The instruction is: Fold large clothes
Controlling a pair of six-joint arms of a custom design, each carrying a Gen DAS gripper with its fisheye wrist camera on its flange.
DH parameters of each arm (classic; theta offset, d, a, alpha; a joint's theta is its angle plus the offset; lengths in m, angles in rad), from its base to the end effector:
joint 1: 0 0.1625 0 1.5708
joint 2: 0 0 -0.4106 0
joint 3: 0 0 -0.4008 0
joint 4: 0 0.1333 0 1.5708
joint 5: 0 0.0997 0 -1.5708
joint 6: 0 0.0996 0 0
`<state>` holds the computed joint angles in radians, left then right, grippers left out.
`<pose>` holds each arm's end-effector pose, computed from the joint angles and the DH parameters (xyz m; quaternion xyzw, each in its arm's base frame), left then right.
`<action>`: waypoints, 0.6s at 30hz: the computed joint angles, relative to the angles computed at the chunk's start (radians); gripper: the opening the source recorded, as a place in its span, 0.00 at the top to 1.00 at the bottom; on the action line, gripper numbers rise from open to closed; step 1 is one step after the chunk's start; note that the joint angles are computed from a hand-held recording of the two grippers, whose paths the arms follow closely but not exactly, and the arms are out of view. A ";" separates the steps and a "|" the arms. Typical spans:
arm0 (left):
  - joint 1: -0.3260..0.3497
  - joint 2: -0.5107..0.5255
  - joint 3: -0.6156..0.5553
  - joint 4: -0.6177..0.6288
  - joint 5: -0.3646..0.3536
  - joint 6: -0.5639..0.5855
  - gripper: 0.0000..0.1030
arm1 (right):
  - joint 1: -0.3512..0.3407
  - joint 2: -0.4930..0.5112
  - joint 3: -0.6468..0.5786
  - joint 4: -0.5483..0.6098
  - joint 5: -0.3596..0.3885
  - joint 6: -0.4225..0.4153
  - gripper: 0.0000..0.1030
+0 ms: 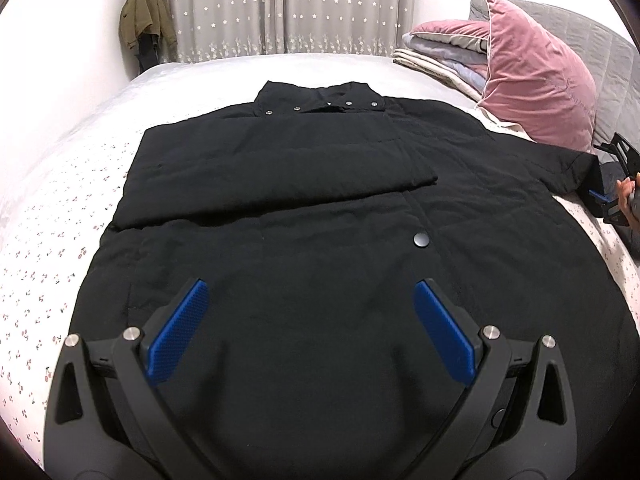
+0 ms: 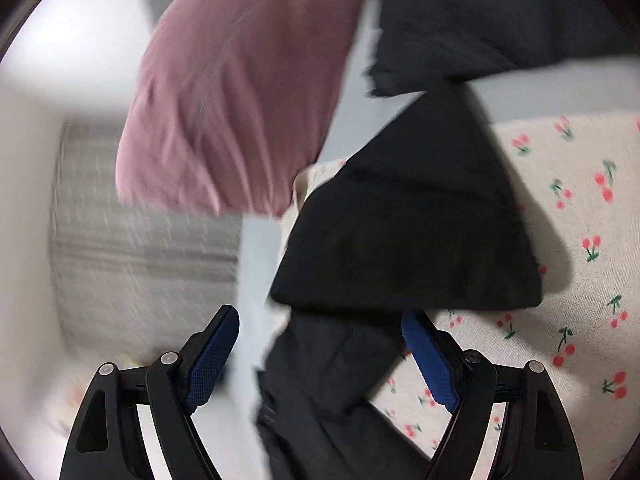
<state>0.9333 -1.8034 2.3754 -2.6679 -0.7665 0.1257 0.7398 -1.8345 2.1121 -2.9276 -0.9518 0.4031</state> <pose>-0.0514 -0.4139 0.3353 0.2367 0.8626 -0.3267 0.3052 -0.1644 -0.4088 0.4987 0.3452 0.7570 -0.5337 0.1514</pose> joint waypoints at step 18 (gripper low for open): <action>-0.009 -0.011 -0.024 -0.015 -0.031 -0.005 0.01 | 0.347 0.083 -0.075 -0.318 -0.483 -0.568 0.90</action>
<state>0.9245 -1.8145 2.3513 -2.6827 -0.7980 0.1212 1.0872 -1.7517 2.0368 -3.2453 -1.4353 -0.1651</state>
